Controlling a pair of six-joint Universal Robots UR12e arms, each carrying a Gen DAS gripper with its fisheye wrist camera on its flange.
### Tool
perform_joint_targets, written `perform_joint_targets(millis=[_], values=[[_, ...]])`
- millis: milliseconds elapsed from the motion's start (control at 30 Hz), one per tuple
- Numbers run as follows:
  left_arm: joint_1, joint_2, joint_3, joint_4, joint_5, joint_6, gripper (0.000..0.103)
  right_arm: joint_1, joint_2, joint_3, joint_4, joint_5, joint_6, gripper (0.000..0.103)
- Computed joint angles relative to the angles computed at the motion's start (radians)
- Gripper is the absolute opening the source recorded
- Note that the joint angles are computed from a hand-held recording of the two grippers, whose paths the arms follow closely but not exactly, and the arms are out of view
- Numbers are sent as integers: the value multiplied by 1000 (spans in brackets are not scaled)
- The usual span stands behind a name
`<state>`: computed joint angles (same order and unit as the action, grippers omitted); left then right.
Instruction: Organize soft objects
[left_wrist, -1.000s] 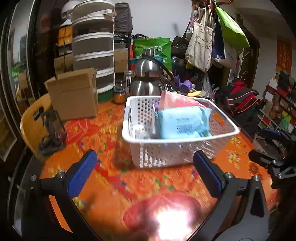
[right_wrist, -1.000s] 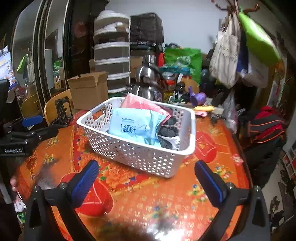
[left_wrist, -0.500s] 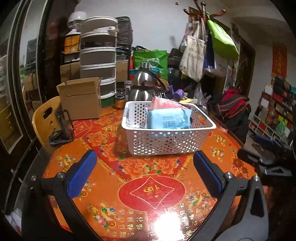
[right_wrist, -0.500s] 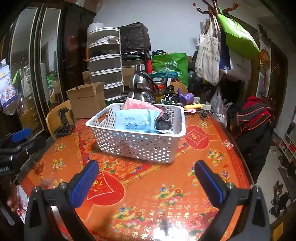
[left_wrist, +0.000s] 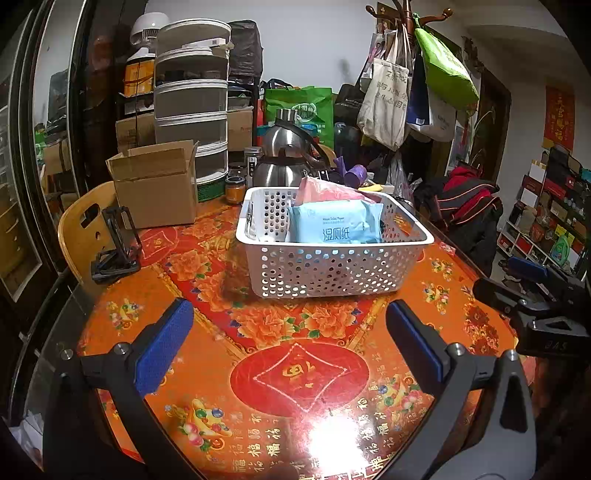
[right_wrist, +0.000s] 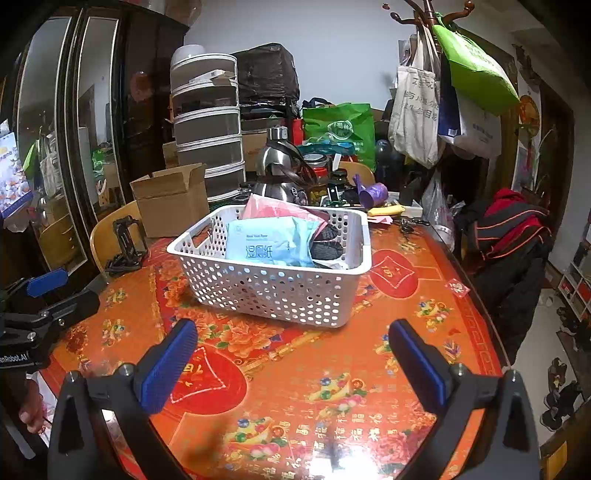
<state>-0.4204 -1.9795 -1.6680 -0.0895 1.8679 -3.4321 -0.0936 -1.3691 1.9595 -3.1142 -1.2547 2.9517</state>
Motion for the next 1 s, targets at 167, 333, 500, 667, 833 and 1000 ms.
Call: perform_joint_targets(millis=[167,333,500,667,833,1000], values=[[1,1,-2,5,-16,8,103,2,-1,1,0,0,-6,103],[1,2,-3,3,-24,14,103,2,-1,1,1,-4,-5,103],[4,4,-6,0,-32,8,103,0,-1,2,-1,-5,-4,103],[5,4,-7,2,-33,12,103,-1,-1,1,0,-3,-8,103],[6,5,-8,0,-37,9,103,-1,-1,2,-1,-2,-6,103],[5,5,-7,0,-33,11,103,-1,0,-1,2,-4,-7,103]])
